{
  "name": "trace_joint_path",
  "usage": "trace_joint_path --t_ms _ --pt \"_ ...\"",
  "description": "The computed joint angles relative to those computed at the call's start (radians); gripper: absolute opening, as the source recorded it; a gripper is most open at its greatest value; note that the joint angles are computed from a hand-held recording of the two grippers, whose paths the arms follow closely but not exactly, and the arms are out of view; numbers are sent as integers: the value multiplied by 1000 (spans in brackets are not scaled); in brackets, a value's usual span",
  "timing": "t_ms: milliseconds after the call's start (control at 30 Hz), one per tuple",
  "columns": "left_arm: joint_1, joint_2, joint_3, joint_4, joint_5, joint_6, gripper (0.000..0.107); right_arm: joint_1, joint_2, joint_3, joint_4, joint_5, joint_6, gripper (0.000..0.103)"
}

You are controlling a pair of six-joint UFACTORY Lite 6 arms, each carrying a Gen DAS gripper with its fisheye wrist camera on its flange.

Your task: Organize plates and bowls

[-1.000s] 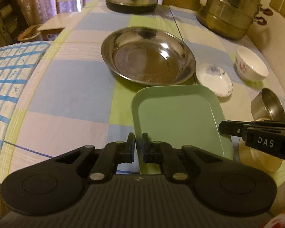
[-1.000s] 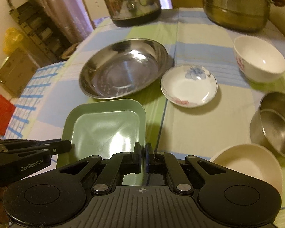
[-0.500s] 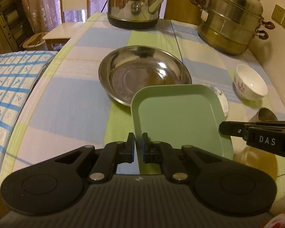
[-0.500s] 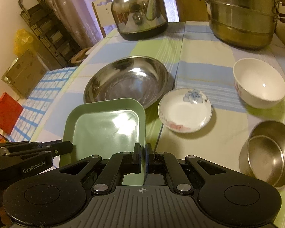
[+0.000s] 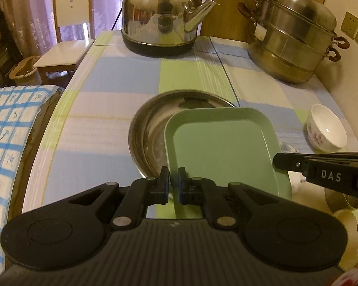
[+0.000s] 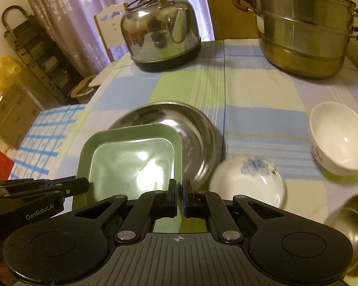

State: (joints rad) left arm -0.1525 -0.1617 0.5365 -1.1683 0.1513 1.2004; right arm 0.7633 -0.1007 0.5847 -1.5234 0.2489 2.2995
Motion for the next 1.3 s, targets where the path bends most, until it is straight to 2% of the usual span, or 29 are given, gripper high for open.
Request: trace_joint_path --t_ms 67,133,300,600,967,1300 --pt "25 74 53 -140 19 169 6 -26 56 46 -33 -10 26 5" --pt "47 145 108 -200 38 251 6 -47 114 94 -62 -11 47 5" --pt "67 284 221 -247 62 328 6 -94 226 181 -114 -27 87 5" --pt "65 471 380 -147 67 241 6 -160 370 279 -173 -78 129 5" --pt "57 588 470 -53 65 141 6 -201 472 341 -195 -115 133 5" --pt "43 641 508 -17 66 96 7 -188 492 345 -220 -73 159 5"
